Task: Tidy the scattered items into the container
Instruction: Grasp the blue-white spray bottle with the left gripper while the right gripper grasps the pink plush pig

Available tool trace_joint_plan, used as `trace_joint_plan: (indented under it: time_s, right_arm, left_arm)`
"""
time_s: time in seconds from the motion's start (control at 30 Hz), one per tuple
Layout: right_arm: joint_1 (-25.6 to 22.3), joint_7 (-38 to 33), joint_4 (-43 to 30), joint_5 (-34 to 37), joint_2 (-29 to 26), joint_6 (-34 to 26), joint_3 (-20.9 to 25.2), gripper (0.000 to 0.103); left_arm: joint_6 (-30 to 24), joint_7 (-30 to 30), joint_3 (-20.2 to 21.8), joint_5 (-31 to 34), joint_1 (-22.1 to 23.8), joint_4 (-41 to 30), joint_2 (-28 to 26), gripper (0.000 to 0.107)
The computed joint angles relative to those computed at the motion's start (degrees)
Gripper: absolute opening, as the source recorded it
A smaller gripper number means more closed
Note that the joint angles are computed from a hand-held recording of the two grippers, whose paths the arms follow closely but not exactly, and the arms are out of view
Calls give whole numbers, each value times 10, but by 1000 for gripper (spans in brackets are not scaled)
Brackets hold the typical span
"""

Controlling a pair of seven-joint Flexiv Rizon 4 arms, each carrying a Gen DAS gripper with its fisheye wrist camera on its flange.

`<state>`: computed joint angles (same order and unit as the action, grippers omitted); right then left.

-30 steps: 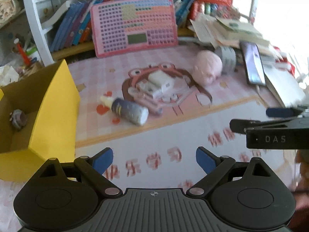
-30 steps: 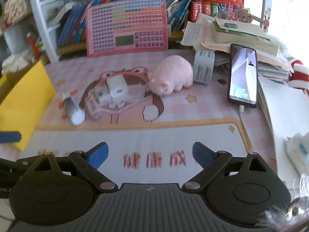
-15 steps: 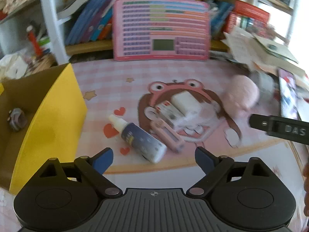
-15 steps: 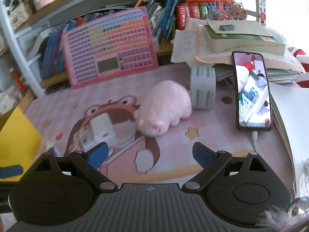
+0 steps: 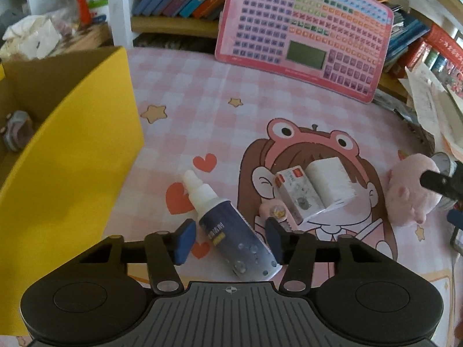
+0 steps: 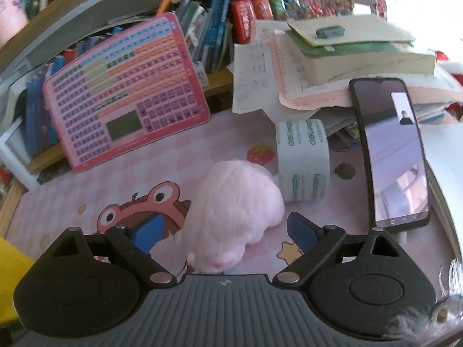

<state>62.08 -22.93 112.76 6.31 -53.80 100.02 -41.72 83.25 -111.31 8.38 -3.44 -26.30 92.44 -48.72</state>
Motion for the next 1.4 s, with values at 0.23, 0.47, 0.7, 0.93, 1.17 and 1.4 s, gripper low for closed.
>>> trace_joint_plan:
  time_s: [0.23,0.47,0.7,0.93,1.17,1.4]
  right_arm:
    - [-86,43,-47,-36,12,-49,74,92]
    - [-151,73,-78,-97,14,-79,131,88]
    - [-132,77,-67,-126,-4,-49,102,74]
    - [-132,32,-55,-82,-10,12,114,56]
    - [-134,-31,-13,-31,18,66,167,54]
    - [-128,-114,47,6,64,110,215,54]
  left_arm:
    - [-10,4,8,8,-7,-12,-7,45]
    - [-32,10,-12,9,3,-23,-10,44]
    - [-42,11,-3,23,-3,-36,-19,40]
    - [-40,20,-10,33,4,-35,-18,38]
    - [-11,48,-44,12,36,15,5,32]
    - [66,61,-121,-36,95,113,48,31]
